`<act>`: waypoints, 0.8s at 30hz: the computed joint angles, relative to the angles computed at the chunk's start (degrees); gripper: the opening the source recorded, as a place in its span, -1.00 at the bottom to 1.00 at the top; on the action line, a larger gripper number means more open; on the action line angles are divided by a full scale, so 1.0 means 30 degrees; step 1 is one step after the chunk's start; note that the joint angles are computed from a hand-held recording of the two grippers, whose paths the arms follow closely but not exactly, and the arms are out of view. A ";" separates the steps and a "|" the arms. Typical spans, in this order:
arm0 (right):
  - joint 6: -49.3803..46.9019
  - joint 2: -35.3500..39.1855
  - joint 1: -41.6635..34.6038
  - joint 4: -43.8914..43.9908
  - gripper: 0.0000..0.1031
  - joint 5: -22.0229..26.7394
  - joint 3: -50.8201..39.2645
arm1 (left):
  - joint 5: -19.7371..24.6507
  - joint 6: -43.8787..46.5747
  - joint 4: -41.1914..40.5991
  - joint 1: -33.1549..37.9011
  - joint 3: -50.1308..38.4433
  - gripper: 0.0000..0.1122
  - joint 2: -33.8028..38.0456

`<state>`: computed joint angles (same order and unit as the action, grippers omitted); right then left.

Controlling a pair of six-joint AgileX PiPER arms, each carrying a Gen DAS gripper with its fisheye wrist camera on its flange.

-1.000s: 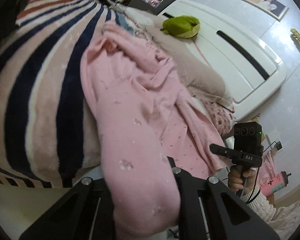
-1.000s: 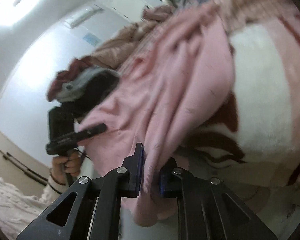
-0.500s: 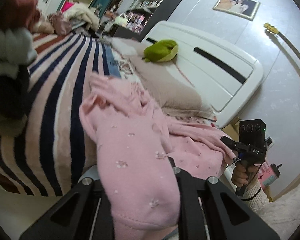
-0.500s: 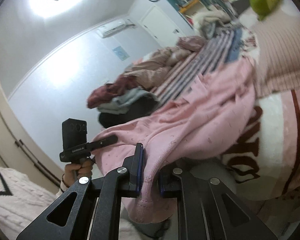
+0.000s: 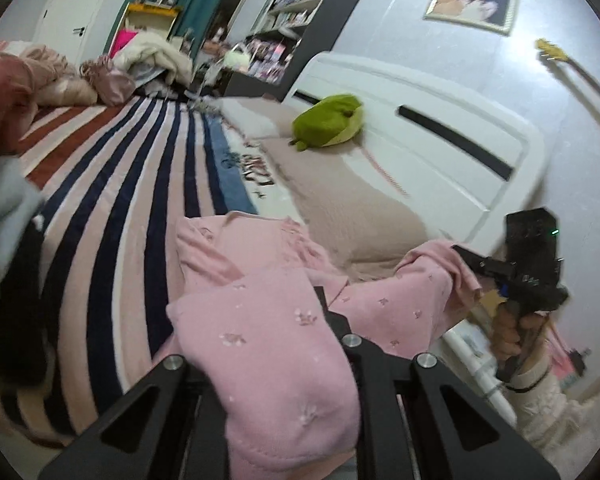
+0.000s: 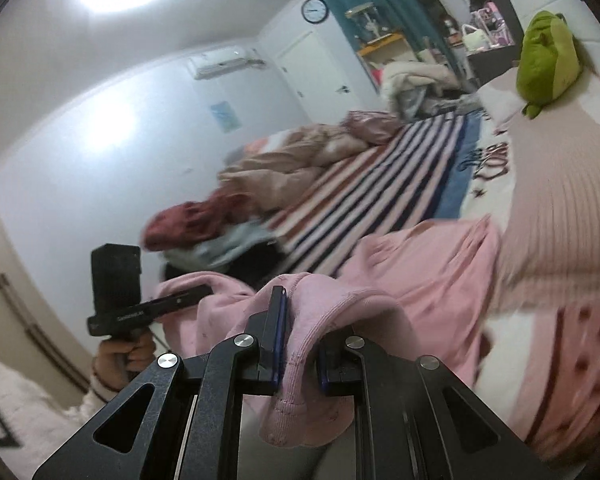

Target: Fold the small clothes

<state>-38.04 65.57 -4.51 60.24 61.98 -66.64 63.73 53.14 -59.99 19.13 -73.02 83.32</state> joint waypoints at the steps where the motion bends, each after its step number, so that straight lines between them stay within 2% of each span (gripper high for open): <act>1: 0.0619 0.1467 0.0583 -0.0949 -0.86 -0.0813 -0.1281 | -0.1031 -0.1057 0.0791 -0.1179 -0.1531 -0.86 0.1598; 4: 0.2554 0.5369 0.1832 -0.4066 -0.86 -0.2071 -0.4896 | -0.1818 -0.4009 0.2993 -0.3308 -0.5864 -0.86 0.5800; 6: 0.4276 0.8371 0.2309 -0.6421 -0.85 -0.1781 -0.7722 | -0.1913 -0.6091 0.5044 -0.4494 -0.8894 -0.85 0.8716; 8: 0.5649 1.0663 0.2547 -0.8118 -0.85 -0.1340 -0.9597 | -0.1189 -0.7754 0.6433 -0.5108 -1.1669 -0.85 1.1472; 11: 0.7333 1.3925 0.2872 -1.0652 -0.83 -0.0295 -1.1943 | -0.0790 -0.8389 0.7169 -0.5391 -1.3080 -0.76 1.3180; 12: 0.7412 1.4717 0.2857 -1.0998 -0.77 -0.0055 -1.2212 | -0.0508 -0.7894 0.6818 -0.5299 -1.3034 -0.62 1.3246; 13: 0.7286 1.4865 0.2736 -1.0948 -0.77 -0.0065 -1.2012 | -0.0255 -0.7316 0.6417 -0.5173 -1.2755 -0.37 1.3067; 14: 0.6912 1.4816 0.2511 -1.0511 -0.75 -0.0238 -1.1616 | 0.0433 -0.6655 0.6094 -0.4937 -1.2728 -0.22 1.2814; 15: 0.6450 1.4611 0.2158 -0.9840 -0.68 -0.0227 -1.1249 | 0.0746 -0.6301 0.6123 -0.4831 -1.2580 0.09 1.2475; 16: 0.6409 1.4369 0.1951 -0.9626 -0.62 0.0093 -1.1111 | 0.0867 -0.5913 0.6247 -0.4728 -1.2246 0.22 1.1961; 17: 0.6468 1.4155 0.1768 -0.9571 -0.48 0.0561 -1.1200 | 0.0831 -0.5140 0.6356 -0.4452 -1.1553 0.23 1.0994; 19: 0.6258 1.3072 0.1369 -0.9854 -0.07 0.1048 -1.0871 | 0.0878 -0.4637 0.6657 -0.3981 -1.1238 0.28 1.0025; 20: 0.6233 1.2375 0.1255 -1.0434 0.28 0.1001 -1.0614 | 0.0412 -0.4720 0.7227 -0.3692 -1.0968 0.31 0.9253; 22: 0.6349 1.0902 0.1139 -1.1811 0.36 0.0776 -1.0209 | -0.0409 -0.5069 0.8256 -0.3451 -1.1176 0.35 0.8697; 24: 0.6557 1.0203 0.1220 -1.2796 0.36 0.0692 -1.0727 | -0.0745 -0.6075 0.9512 -0.3582 -1.3189 0.35 0.9408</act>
